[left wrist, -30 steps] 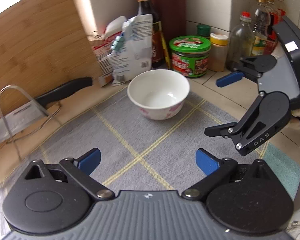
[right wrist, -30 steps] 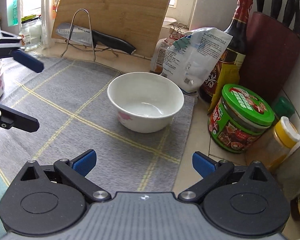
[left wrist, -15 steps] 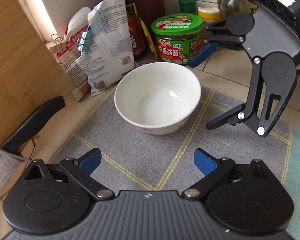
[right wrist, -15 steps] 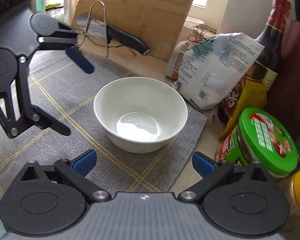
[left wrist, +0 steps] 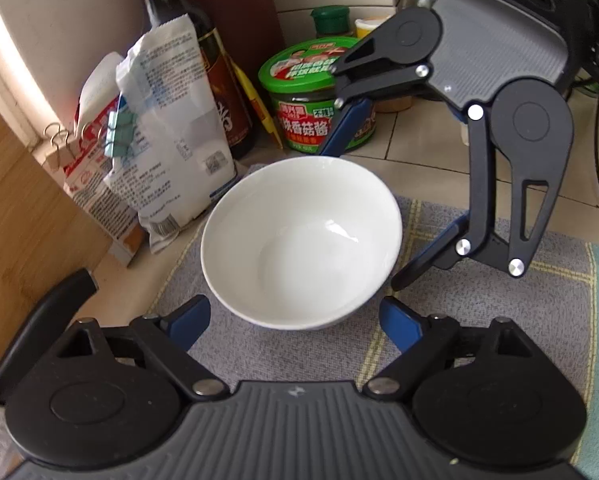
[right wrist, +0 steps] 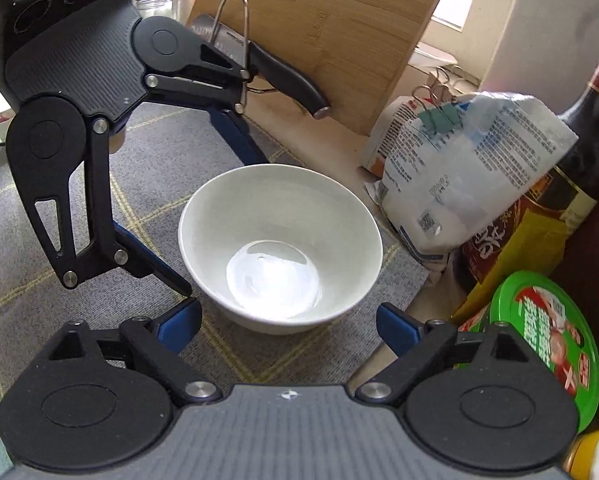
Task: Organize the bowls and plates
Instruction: 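Close both grippers on opposite sides of the pink-flowered bowl's rim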
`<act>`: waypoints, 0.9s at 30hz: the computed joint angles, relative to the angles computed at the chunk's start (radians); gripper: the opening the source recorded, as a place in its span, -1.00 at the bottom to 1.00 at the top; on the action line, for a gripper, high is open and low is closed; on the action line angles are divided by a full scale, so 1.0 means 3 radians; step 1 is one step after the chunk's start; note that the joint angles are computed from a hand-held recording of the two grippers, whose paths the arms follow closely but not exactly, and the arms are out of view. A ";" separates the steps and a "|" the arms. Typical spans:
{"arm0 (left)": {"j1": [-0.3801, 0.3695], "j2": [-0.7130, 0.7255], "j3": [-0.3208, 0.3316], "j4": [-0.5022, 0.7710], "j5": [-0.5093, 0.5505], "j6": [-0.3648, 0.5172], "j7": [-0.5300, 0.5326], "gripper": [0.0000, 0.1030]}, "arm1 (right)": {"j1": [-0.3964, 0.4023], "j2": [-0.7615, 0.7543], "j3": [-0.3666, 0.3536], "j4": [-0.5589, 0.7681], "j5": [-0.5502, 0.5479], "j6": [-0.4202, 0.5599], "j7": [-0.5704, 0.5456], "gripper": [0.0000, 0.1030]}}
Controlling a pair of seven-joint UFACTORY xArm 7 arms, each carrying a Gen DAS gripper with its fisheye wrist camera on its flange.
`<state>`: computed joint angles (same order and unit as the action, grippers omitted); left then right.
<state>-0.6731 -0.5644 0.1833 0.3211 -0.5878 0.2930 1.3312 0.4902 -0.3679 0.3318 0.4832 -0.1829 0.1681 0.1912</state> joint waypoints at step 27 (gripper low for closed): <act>0.0132 -0.0043 -0.0097 0.0015 0.0004 0.0126 0.0539 0.61 | 0.0168 0.0007 -0.0129 0.0030 0.0189 0.0027 -0.0437 0.68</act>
